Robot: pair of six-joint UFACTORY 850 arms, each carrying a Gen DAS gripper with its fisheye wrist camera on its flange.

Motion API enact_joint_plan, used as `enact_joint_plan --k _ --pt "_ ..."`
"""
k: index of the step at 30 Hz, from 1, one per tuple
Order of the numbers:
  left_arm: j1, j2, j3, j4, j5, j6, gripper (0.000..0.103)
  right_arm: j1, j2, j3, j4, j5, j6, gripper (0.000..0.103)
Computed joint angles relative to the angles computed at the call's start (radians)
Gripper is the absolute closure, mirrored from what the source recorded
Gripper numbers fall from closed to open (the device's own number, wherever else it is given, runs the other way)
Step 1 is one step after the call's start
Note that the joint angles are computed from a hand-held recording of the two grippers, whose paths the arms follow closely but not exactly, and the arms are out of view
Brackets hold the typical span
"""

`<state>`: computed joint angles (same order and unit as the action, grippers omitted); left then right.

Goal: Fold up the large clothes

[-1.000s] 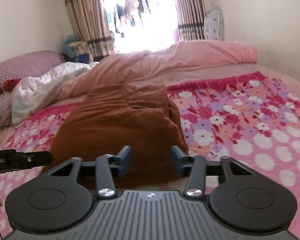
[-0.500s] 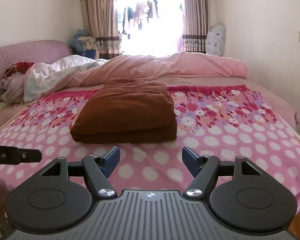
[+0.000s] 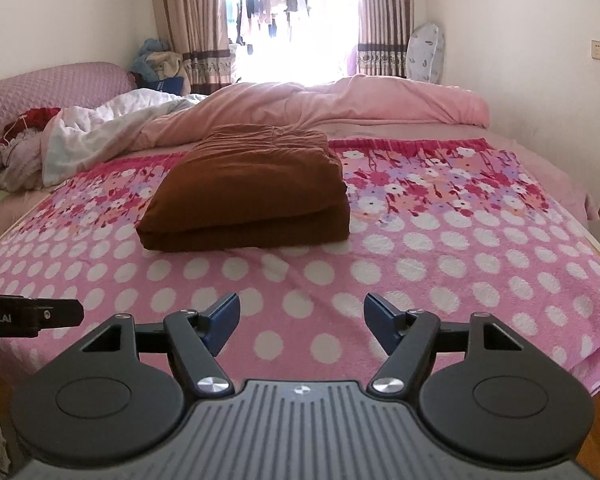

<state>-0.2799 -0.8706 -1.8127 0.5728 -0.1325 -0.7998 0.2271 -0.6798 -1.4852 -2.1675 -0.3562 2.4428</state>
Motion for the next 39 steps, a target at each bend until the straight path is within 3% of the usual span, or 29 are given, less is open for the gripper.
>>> enact_joint_plan --k 30,39 --pt "-0.014 -0.022 -0.036 0.233 -0.061 -0.224 0.012 -0.002 -0.017 -0.027 0.078 0.018 -0.084 0.020" --pt "-0.015 -0.031 -0.051 0.172 -0.067 -0.158 0.012 -0.001 -0.018 -0.029 0.092 0.018 -0.097 0.020"
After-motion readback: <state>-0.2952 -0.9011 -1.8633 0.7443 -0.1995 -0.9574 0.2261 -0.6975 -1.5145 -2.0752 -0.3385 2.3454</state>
